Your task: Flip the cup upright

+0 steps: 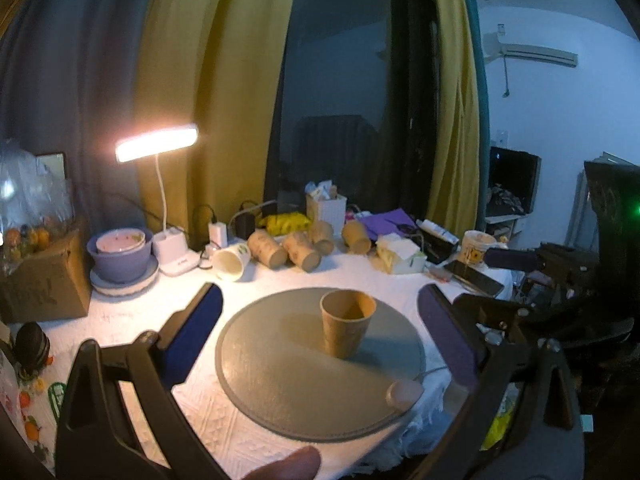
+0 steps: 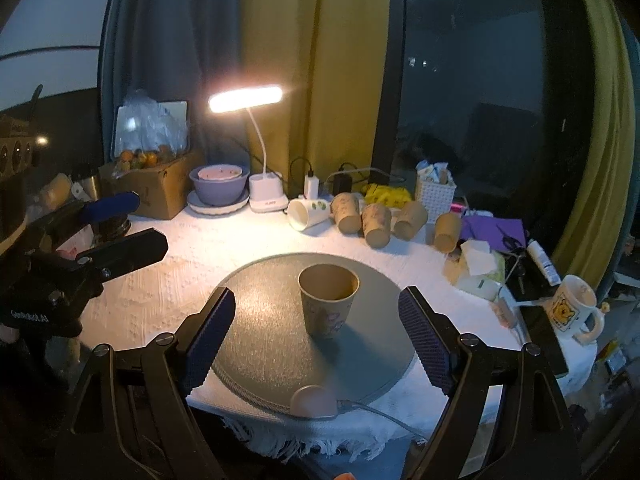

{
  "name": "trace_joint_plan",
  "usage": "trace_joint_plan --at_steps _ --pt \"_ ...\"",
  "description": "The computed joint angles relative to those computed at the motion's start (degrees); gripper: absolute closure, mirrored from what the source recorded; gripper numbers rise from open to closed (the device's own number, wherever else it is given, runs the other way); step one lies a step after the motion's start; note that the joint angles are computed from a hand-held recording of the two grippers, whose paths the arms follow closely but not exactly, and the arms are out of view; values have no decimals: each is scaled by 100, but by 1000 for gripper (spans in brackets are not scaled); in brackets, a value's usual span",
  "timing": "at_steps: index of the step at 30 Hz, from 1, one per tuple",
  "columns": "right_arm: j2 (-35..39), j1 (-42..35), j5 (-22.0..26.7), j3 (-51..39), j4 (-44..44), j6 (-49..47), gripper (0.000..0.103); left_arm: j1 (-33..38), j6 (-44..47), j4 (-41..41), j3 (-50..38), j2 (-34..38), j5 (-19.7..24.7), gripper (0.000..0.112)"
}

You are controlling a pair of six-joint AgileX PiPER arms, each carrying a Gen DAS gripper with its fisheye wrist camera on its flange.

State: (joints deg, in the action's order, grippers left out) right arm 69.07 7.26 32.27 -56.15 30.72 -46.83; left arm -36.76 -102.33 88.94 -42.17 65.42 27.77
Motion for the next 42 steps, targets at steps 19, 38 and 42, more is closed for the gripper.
trace_joint_plan --at_steps 19,38,42 --pt "-332 157 -175 -73 -579 857 17 -75 -204 -66 26 -296 416 13" --pt "-307 -24 -127 -107 -456 729 17 -28 -62 -153 -20 -306 307 13" --pt "-310 -18 -127 -107 -480 757 17 -44 -96 -129 -21 -295 325 13"
